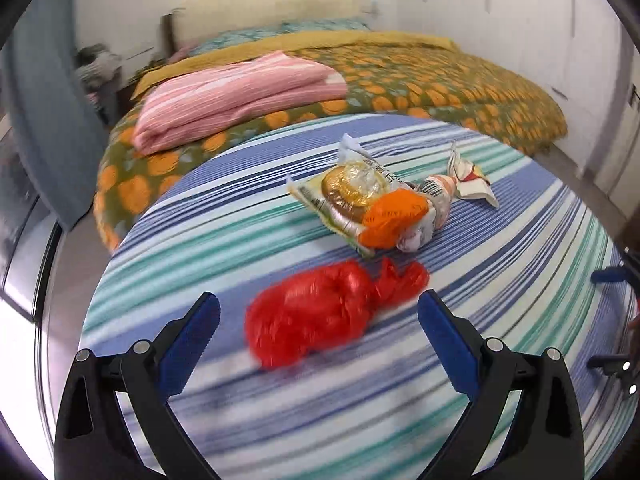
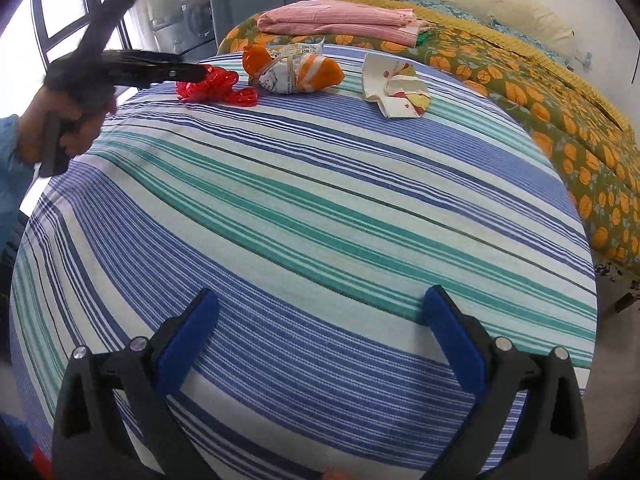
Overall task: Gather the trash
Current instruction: 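Move both tools back over the table toward the red plastic bag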
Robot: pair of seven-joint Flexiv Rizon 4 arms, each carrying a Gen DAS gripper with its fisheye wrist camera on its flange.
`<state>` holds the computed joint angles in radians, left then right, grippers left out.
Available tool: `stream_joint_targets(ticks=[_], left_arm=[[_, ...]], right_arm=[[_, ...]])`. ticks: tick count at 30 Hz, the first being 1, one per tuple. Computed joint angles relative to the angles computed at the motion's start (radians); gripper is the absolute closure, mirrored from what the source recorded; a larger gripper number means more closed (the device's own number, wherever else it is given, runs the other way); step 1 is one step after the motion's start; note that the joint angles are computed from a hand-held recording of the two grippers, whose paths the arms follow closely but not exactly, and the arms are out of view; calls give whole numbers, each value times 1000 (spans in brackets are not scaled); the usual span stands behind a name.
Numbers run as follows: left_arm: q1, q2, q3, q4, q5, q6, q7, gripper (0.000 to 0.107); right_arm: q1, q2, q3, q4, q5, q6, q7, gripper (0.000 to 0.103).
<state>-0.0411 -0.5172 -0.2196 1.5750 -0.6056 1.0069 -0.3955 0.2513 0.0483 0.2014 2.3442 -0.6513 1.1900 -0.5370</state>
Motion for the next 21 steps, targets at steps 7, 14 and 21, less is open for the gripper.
stream_joint_targets(ticks=[7,14,21], left_arm=[[-3,-83,23,-169,95,-284,-50,9],[16,58,43,-34,59,-426,177,9],[-41,20,56,-28,51,-279,77,9]], right_arm=[[-1,-1,-1,0,0,2,-2,5],[-1,-2,-1,-1,-1,1,-1,4],[-1,-2,-1,-2,1,1,-4,4]])
